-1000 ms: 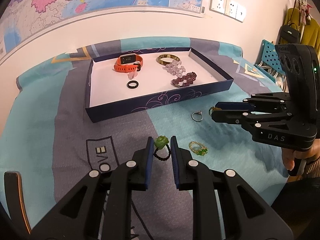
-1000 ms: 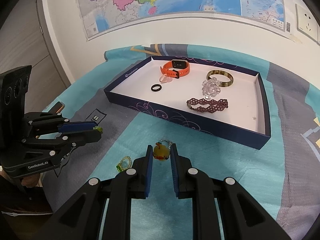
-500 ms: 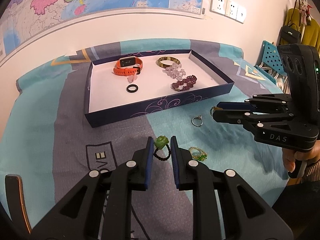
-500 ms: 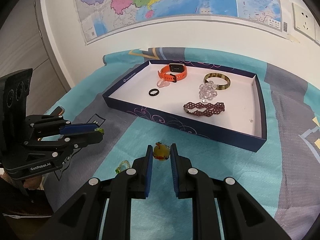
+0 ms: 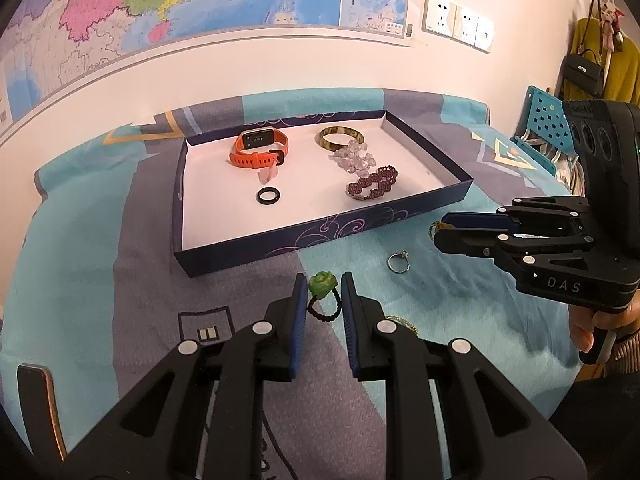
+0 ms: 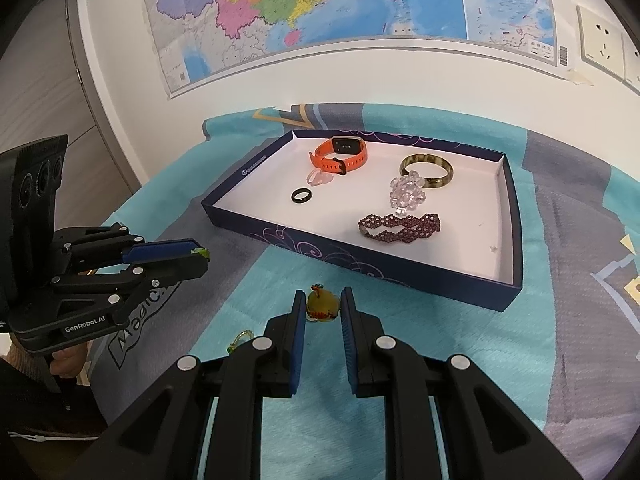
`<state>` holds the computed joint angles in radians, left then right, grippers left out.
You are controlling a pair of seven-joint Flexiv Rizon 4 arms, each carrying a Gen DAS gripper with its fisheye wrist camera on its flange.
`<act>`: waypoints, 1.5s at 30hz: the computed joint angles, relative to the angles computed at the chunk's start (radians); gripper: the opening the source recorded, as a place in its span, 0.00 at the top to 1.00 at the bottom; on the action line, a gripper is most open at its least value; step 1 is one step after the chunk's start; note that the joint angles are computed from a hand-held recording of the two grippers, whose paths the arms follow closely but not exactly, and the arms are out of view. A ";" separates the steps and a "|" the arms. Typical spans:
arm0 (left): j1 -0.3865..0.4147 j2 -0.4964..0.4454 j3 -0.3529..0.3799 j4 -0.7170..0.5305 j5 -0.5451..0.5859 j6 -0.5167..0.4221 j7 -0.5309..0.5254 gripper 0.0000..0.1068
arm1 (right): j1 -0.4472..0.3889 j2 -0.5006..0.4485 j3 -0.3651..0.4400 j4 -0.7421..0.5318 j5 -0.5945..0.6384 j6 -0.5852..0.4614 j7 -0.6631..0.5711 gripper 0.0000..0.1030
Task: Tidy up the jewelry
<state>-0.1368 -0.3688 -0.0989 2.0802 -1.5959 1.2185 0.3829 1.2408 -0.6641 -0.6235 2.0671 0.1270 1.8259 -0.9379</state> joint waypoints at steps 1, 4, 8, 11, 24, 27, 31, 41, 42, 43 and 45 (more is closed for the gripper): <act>-0.001 0.000 -0.001 -0.001 -0.004 0.002 0.003 0.84 | 0.001 0.000 -0.002 0.001 0.000 0.000 0.000 0.85; -0.003 0.000 -0.001 -0.004 -0.008 0.003 0.006 0.84 | 0.001 0.002 -0.005 0.001 0.000 -0.001 -0.001 0.85; -0.005 -0.002 -0.001 -0.010 -0.012 0.005 0.009 0.84 | -0.004 0.004 -0.004 -0.002 -0.001 0.001 -0.005 0.85; -0.007 -0.003 -0.001 -0.012 -0.017 0.007 0.013 0.84 | -0.008 0.006 -0.003 -0.003 -0.002 0.000 -0.007 0.85; -0.008 -0.015 -0.006 -0.037 -0.016 0.017 0.005 0.84 | -0.017 0.004 -0.009 -0.016 -0.008 -0.005 -0.011 0.85; -0.009 -0.017 -0.008 -0.042 -0.020 0.020 0.007 0.84 | -0.017 0.004 -0.012 -0.017 -0.008 -0.002 -0.010 0.85; -0.009 -0.019 -0.009 -0.051 -0.022 0.018 0.007 0.84 | -0.017 0.001 -0.018 -0.022 -0.008 -0.004 -0.011 0.85; -0.009 -0.022 -0.010 -0.064 -0.028 0.017 0.011 0.84 | -0.017 -0.001 -0.029 -0.031 -0.011 -0.007 -0.009 0.85; -0.009 -0.022 -0.010 -0.065 -0.029 0.016 0.012 0.84 | -0.016 -0.001 -0.031 -0.031 -0.012 -0.007 -0.010 0.85; -0.009 -0.023 -0.010 -0.066 -0.029 0.016 0.011 0.84 | -0.015 -0.001 -0.032 -0.031 -0.012 -0.007 -0.010 0.85; -0.008 -0.024 -0.010 -0.069 -0.028 0.016 0.009 0.84 | -0.017 -0.001 -0.030 -0.032 -0.013 -0.007 -0.010 0.85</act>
